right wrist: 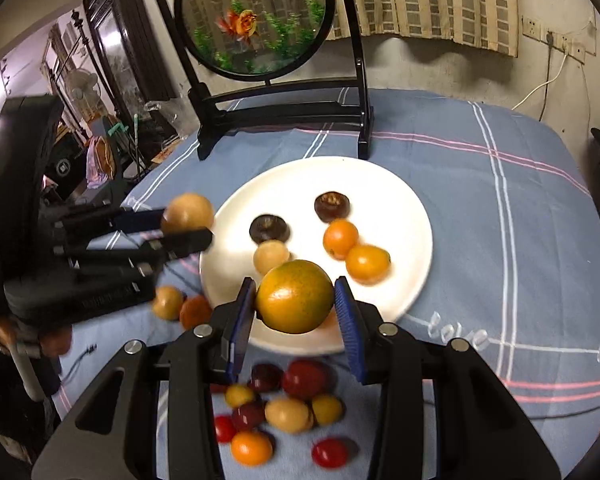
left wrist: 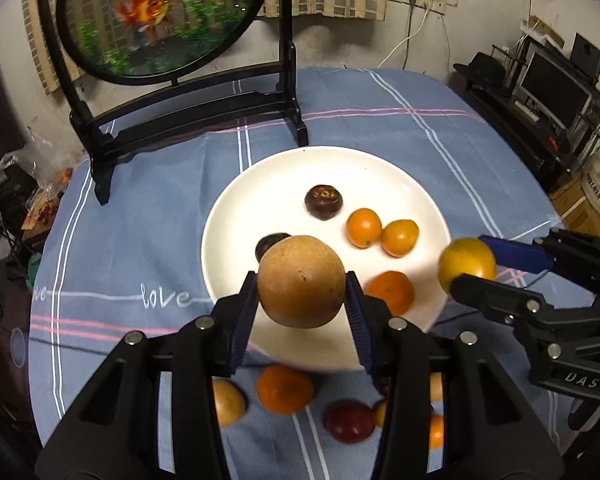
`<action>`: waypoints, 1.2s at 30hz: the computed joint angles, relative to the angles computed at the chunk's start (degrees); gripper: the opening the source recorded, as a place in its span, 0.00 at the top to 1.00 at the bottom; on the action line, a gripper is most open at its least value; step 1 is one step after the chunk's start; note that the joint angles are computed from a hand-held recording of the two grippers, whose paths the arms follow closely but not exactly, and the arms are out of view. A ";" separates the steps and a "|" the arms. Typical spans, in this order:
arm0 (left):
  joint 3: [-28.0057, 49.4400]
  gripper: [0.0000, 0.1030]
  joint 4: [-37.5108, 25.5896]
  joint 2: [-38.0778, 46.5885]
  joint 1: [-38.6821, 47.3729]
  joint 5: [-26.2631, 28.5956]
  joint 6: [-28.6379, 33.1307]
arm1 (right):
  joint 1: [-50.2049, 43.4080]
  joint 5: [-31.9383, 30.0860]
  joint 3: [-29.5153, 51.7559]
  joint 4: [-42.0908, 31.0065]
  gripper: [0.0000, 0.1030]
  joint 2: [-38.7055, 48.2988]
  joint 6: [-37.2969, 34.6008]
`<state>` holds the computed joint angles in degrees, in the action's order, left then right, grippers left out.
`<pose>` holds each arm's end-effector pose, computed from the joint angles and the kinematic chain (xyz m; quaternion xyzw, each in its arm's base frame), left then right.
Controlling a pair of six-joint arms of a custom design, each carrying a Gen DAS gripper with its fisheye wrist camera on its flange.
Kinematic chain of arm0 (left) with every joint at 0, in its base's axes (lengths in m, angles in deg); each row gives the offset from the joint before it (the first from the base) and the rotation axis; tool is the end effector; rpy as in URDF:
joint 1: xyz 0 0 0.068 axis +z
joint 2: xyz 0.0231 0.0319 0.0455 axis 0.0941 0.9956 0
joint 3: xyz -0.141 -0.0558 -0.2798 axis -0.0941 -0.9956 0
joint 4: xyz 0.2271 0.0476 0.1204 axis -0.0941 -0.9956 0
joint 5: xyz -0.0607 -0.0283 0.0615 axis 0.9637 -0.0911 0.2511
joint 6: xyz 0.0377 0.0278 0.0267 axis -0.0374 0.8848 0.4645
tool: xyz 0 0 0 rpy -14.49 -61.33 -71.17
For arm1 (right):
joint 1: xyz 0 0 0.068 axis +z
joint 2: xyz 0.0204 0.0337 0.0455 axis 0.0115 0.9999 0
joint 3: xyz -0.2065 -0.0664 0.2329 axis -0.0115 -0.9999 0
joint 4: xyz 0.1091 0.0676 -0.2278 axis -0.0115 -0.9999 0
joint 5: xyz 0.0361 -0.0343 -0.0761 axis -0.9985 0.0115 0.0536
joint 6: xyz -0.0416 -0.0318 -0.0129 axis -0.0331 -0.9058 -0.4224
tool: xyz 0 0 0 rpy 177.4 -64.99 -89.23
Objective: Organize fruits
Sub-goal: 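Carry both fruits over the plate and open both tools to release them, then withdraw both tools from the plate toward the fruit cluster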
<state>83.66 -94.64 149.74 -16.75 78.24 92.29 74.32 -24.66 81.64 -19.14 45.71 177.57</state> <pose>0.2330 -0.1060 0.1797 0.4292 0.8445 -0.1296 0.2929 0.1031 0.2704 0.2042 0.1712 0.9171 0.0616 0.3547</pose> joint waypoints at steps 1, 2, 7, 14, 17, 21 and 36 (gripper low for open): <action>0.23 0.58 0.60 0.66 -0.60 -0.75 -0.14 | -1.55 -0.39 -0.71 1.80 0.61 -0.23 -1.73; 0.59 0.58 1.33 1.55 -1.25 -1.48 -0.40 | -2.86 -0.98 -1.36 3.50 0.61 -0.38 -3.23; 2.36 0.58 5.15 6.53 -3.63 -4.66 -1.16 | -9.26 -5.60 -5.10 12.76 0.60 -0.83 -11.04; 4.46 0.48 7.76 11.49 -4.05 -5.71 -1.33 | -15.37 -11.49 -8.77 20.13 0.57 -1.14 -14.23; 4.01 0.42 8.89 11.07 -3.53 -5.08 -1.51 | -14.12 -7.54 -9.34 19.69 0.36 -2.50 -13.89; 4.28 0.42 8.53 10.45 -3.11 -5.37 -2.03 | -13.53 -5.90 -8.22 16.66 0.36 -3.76 -13.75; -2.57 0.37 -0.46 -4.09 11.68 4.40 6.22 | 12.83 1.07 4.31 -15.58 0.36 1.92 18.42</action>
<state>81.09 -95.10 145.65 -5.07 82.64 98.51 87.15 -23.59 85.94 -34.72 47.64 195.99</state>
